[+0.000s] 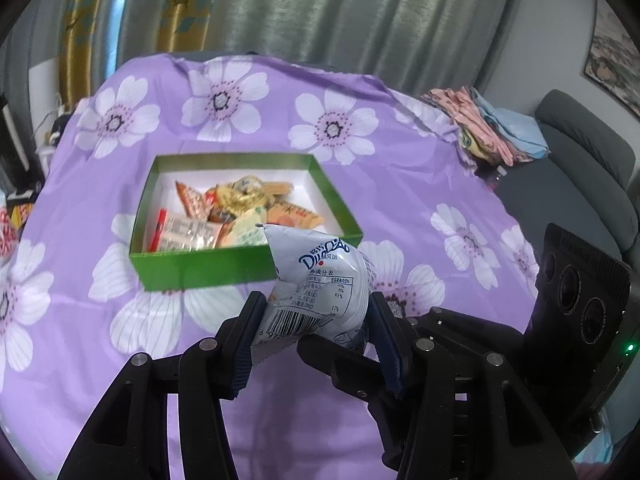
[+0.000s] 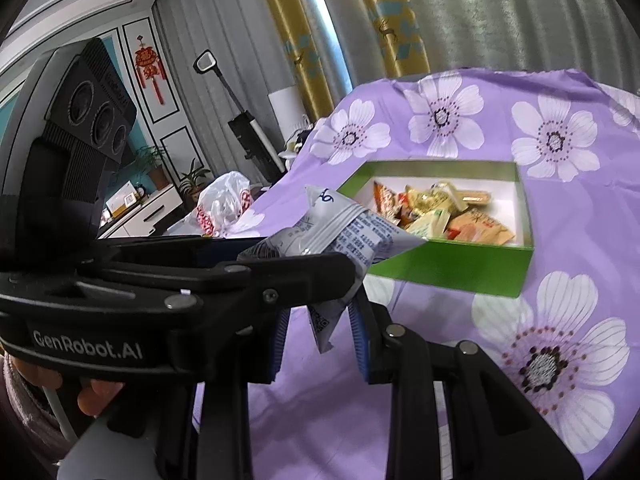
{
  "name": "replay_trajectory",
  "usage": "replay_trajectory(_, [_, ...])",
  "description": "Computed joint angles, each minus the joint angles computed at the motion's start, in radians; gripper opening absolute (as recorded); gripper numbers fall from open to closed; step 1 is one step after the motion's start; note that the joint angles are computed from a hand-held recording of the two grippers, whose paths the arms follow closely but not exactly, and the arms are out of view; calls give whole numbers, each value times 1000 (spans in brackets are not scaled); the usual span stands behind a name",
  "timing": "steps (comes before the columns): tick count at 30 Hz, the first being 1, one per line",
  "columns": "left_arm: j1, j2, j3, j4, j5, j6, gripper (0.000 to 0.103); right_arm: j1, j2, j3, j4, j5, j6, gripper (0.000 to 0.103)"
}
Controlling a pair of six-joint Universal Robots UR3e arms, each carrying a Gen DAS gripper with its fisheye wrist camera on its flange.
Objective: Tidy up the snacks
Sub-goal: 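Lift the white bag and carry it over the green box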
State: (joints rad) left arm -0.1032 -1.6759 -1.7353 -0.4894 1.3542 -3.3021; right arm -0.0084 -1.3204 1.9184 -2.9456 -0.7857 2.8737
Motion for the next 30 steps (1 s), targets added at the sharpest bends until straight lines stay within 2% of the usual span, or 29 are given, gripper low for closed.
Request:
replay_trajectory(13, [-9,-129,203,-34,18,41,52,-17,112,-183,-7,3,31,29])
replay_trajectory(18, [9,-195,290,-53,-7,52,52,-11,175,-277,-4,-13,45,29])
replay_trajectory(30, [26,-391,553,-143,-35,71,52,-1,351,-551,87,-51,65,29])
